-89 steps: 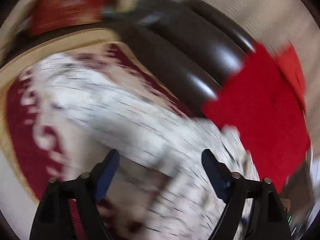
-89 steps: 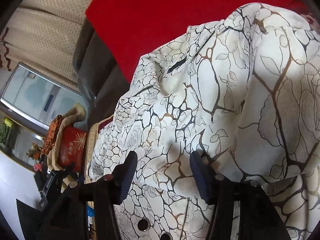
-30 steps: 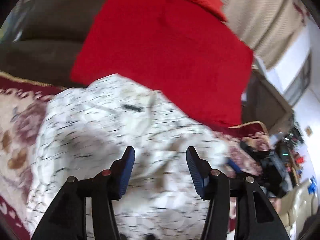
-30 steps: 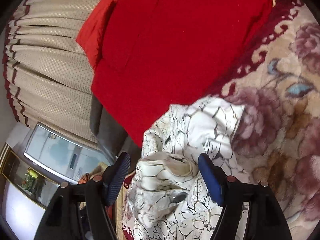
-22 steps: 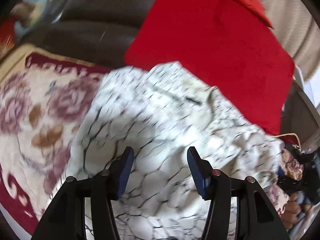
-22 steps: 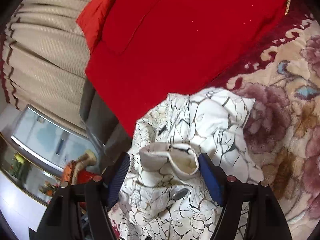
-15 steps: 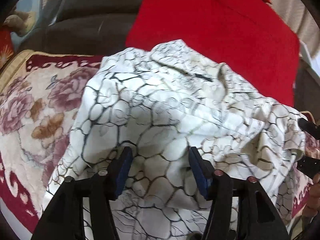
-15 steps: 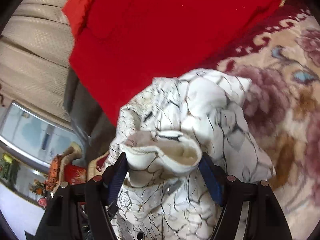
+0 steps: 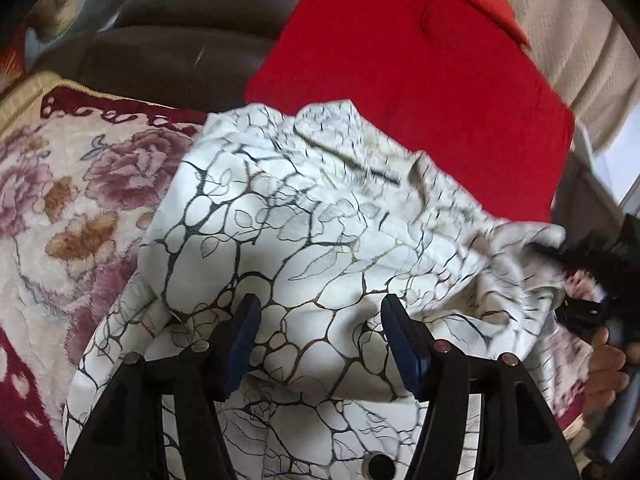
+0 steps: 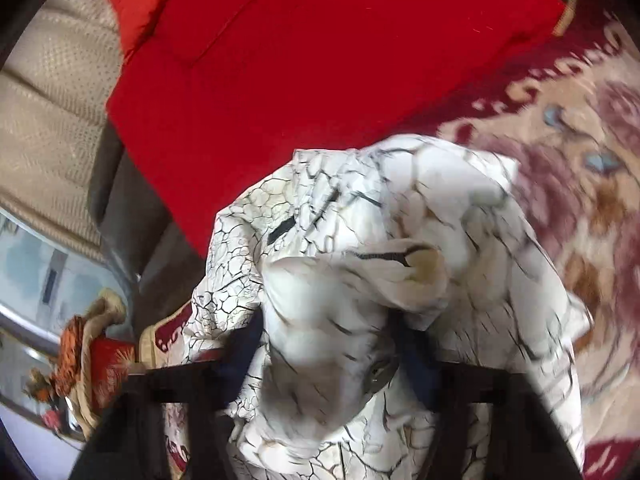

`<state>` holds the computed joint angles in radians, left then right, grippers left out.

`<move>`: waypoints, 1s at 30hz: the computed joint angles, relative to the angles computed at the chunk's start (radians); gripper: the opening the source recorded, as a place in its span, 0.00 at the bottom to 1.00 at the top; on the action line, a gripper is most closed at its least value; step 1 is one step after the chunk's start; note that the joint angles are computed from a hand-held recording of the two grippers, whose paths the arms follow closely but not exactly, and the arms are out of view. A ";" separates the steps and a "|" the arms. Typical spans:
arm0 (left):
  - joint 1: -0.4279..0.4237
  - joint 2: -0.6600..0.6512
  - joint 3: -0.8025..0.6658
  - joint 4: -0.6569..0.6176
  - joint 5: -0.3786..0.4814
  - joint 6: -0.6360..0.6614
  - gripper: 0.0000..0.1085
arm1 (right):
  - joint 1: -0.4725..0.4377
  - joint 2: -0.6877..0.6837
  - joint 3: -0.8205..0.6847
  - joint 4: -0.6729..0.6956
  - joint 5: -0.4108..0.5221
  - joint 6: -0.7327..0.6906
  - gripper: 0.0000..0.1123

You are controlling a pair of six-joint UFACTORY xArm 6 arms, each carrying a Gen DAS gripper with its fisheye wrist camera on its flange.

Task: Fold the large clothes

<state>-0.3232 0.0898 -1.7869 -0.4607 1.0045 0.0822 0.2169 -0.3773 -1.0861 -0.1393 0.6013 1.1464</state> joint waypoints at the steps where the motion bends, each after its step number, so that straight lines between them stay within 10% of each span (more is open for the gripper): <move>1: 0.006 -0.017 0.022 -0.024 -0.030 0.007 0.58 | -0.002 0.007 -0.009 0.002 -0.013 -0.027 0.12; 5: 0.014 -0.041 0.057 -0.041 -0.091 0.026 0.58 | -0.022 -0.011 -0.007 -0.230 -0.225 -0.024 0.11; 8: 0.020 -0.022 0.036 -0.052 -0.034 0.038 0.58 | -0.045 -0.048 0.031 -0.164 -0.295 -0.114 0.11; 13: -0.015 -0.010 0.014 -0.077 0.048 0.101 0.62 | -0.018 -0.087 0.029 -0.034 -0.175 -0.217 0.15; 18: -0.079 -0.016 0.026 0.061 0.066 0.099 0.65 | 0.030 0.106 -0.280 -0.054 0.108 -0.346 0.27; 20: -0.075 -0.012 0.022 0.050 0.076 0.113 0.66 | 0.033 0.235 -0.433 0.006 0.218 -0.452 0.65; 21: -0.069 -0.008 0.018 0.038 0.084 0.121 0.66 | 0.039 0.272 -0.475 0.003 0.262 -0.458 0.67; 24: -0.053 -0.007 0.022 -0.009 0.097 0.147 0.66 | 0.040 0.336 -0.538 0.007 0.349 -0.483 0.61; 27: -0.037 0.004 0.009 -0.040 0.114 0.152 0.66 | 0.077 0.293 -0.503 -0.007 0.442 -0.564 0.31; 30: -0.020 -0.001 0.019 -0.086 0.122 0.150 0.66 | 0.141 0.191 -0.416 -0.114 0.572 -0.598 0.30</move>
